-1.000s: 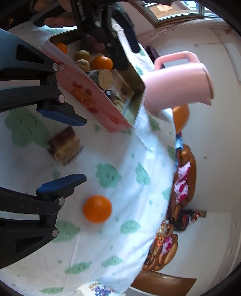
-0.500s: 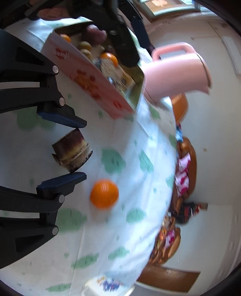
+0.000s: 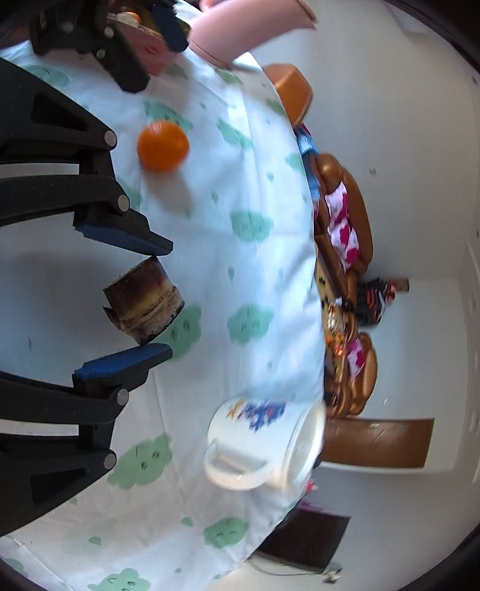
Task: Organize fruits
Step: 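Move the left tool to the loose mandarin and grasp it while the right tool holds the brown fruit, then lift the mandarin with the left tool while the right tool carries the brown fruit toward the box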
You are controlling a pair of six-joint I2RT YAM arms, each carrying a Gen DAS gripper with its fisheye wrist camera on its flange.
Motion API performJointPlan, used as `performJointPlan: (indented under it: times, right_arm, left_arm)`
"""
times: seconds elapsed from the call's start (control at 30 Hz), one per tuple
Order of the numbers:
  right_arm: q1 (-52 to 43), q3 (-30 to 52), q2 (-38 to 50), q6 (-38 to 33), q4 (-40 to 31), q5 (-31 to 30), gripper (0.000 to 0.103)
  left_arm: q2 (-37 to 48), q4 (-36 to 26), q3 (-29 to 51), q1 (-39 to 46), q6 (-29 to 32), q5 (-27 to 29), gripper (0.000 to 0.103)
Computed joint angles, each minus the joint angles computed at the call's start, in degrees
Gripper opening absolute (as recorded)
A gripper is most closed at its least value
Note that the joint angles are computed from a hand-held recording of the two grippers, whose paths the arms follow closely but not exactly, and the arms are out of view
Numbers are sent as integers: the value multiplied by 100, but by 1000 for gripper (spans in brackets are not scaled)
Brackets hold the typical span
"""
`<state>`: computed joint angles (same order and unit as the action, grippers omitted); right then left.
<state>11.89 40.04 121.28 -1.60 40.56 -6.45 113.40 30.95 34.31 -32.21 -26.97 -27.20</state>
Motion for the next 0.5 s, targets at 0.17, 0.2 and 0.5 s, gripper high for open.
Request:
performJointPlan:
  times: [0.17, 0.2, 0.5]
  right_arm:
    - [-155, -23, -4, -13, -45, -284, 51]
    - [-177, -27, -4, -5, -38, -320, 51]
    - [-178, -83, -10, -109, 48, -491, 52]
  left_arm:
    - [577, -281, 693, 158, 5, 378, 86]
    - [665, -331, 802, 196, -2, 437, 81]
    - [1223, -664, 1476, 409, 85, 852, 57]
